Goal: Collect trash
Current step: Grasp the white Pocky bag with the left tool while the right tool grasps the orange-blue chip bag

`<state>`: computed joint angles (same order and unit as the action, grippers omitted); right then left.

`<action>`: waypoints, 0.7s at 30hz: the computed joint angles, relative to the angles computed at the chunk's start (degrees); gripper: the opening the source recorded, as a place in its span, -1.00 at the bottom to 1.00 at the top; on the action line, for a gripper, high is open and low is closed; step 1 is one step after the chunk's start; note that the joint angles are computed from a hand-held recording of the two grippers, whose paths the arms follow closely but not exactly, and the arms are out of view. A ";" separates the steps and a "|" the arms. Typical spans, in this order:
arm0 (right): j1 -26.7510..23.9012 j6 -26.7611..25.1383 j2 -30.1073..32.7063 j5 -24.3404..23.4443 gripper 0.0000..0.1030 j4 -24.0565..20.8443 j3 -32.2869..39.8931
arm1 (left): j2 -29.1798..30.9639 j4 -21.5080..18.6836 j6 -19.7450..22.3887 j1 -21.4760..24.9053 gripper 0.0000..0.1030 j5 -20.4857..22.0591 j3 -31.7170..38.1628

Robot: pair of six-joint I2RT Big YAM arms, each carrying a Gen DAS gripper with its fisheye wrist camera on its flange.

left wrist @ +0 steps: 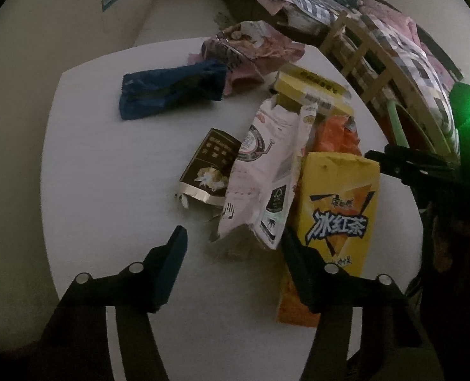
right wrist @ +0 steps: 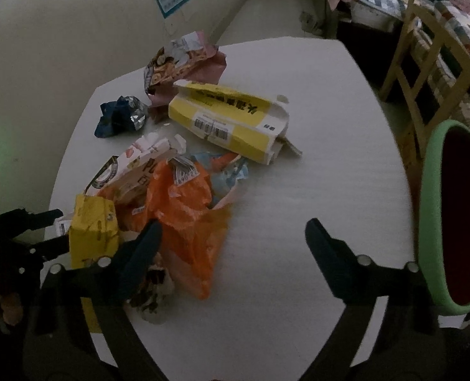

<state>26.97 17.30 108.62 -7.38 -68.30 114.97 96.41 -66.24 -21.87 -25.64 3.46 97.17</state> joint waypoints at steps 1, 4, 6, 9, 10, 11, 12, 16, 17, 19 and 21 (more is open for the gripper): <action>0.02 0.05 0.33 -0.15 0.69 -0.09 0.29 | 0.21 0.32 0.15 0.22 0.11 0.46 -0.02; -0.02 0.21 1.43 -1.21 0.59 -0.39 1.25 | 0.39 1.69 0.74 0.74 0.07 2.26 -0.58; -0.01 0.33 2.40 -2.37 0.50 -0.96 2.21 | 0.62 2.17 1.00 0.98 0.05 3.17 -0.73; 0.12 0.30 3.22 -4.14 0.40 -1.01 2.97 | 0.91 2.67 1.73 0.94 -0.09 4.13 -0.77; 0.15 0.28 3.33 -4.50 0.36 -0.89 3.07 | 0.98 2.70 1.95 0.84 -0.11 4.13 -0.81; 0.15 0.37 3.54 -4.99 0.33 -0.80 3.32 | 1.16 2.56 2.19 0.73 -0.15 4.15 -0.69; 0.11 0.48 3.67 -5.51 0.25 -0.83 3.50 | 1.22 2.55 2.29 0.65 -0.15 4.10 -0.67; 0.16 0.12 4.48 -8.29 -0.24 -1.36 4.96 | 1.26 2.58 2.33 0.51 -0.18 3.77 -0.45; 0.30 0.01 4.72 -8.76 -0.27 -1.69 5.43 | 1.28 2.54 2.44 0.50 -0.21 3.70 -0.43; 0.66 -0.54 4.83 -8.21 -0.40 -2.00 5.99 | 1.29 2.13 2.91 0.25 -0.23 3.06 -0.16; 0.81 -0.65 4.75 -8.16 -0.47 -2.17 6.20 | 1.16 1.67 3.23 0.04 -0.23 2.63 0.02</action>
